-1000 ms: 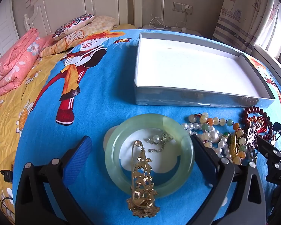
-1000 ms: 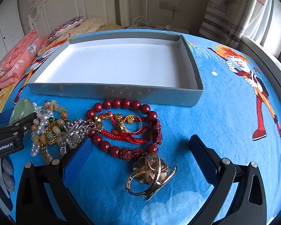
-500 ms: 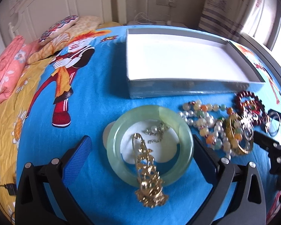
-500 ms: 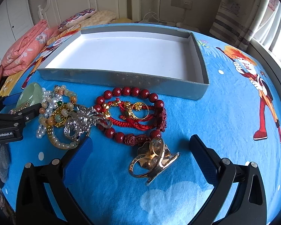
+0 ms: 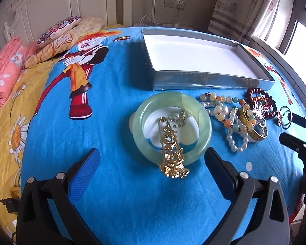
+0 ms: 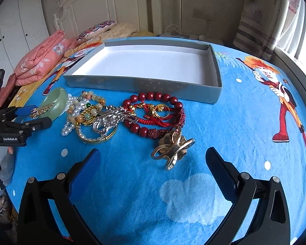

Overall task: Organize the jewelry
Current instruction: 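Move the left gripper to the pale green jade bangle and grasp it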

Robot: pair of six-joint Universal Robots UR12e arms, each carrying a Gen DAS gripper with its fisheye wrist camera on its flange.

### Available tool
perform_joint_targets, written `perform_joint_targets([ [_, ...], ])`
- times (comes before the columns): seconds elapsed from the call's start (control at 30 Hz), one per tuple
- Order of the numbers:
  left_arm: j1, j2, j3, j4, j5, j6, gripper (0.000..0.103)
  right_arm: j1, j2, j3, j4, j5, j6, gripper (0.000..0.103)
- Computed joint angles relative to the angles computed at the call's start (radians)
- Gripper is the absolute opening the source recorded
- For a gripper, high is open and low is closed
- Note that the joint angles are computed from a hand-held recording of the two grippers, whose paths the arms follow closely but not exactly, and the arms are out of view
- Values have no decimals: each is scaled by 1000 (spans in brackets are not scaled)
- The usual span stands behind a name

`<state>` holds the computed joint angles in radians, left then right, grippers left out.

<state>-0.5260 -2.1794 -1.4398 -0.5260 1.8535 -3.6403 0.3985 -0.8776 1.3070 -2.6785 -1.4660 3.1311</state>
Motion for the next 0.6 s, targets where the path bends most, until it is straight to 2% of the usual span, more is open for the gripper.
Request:
perform_joint_targets([
  [0.17, -7, -19, 46, -77, 39, 1, 101, -8, 0, 5, -29, 10, 34, 98],
  [0.47, 11, -64, 131, -114, -13, 90, 101, 0, -1, 10, -48, -11, 22, 98],
  [0.5, 11, -68, 134, -108, -12, 98, 95, -1, -1, 11, -49, -6, 23, 98],
  [0.53, 8, -65, 126, -76, -5, 107, 78, -2, -2, 13, -53, -2, 24, 98],
  [0.6, 2, -58, 110, -46, 4, 117, 78, -4, -3, 16, -62, 4, 29, 98],
])
